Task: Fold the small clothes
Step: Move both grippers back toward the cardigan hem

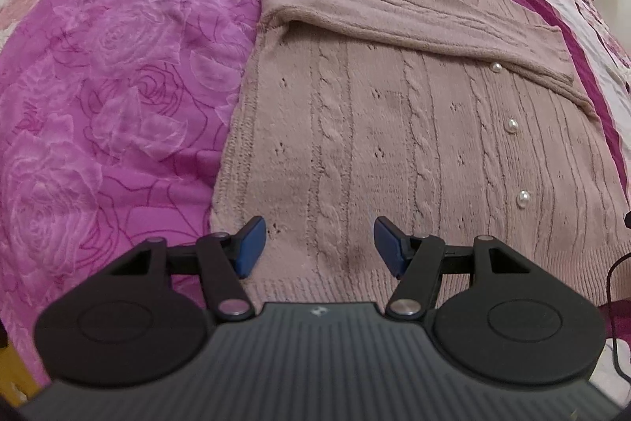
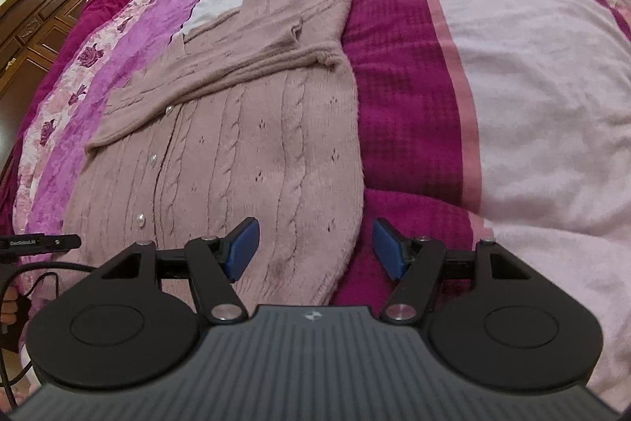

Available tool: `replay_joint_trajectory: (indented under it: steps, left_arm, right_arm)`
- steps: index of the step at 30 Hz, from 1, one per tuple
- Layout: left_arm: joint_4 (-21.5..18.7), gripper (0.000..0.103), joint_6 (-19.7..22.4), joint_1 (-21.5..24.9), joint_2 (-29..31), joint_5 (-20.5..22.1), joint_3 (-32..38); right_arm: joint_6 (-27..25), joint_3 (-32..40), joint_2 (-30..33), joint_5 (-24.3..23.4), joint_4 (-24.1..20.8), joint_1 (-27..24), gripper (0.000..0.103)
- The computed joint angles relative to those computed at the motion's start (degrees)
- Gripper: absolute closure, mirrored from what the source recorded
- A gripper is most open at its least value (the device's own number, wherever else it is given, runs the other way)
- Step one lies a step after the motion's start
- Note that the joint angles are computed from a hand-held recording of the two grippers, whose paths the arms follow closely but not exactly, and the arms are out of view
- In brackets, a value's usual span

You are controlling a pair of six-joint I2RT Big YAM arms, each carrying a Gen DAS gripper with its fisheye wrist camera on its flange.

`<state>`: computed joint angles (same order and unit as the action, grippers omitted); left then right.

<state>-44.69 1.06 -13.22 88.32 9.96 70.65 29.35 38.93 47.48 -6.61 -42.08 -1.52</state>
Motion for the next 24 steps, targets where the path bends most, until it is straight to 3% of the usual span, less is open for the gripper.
replay_joint_trajectory:
  steps: [4,11,15,24]
  left_arm:
    - [-0.36,0.041,0.50,0.14,0.18,0.31,0.14]
    - [-0.26,0.041,0.40,1.11,-0.64,0.61,-0.23]
    - [-0.96,0.041,1.16,1.44,-0.11,1.38,0.00]
    - [0.93,0.041,0.70,2.45,-1.84,-0.91,-0.65]
  right_arm:
    - [-0.92,0.48,0.85,-2.22,-0.60,-0.79,0.032]
    - [-3.75,1.23,2.48,-11.73,-1.95,-1.91,0.032]
    - [-4.64,1.27,4.26,-14.67,-1.55,-1.57,0.032]
    - [-6.15,1.26,5.85,-14.31,-0.64,-0.73,0.032]
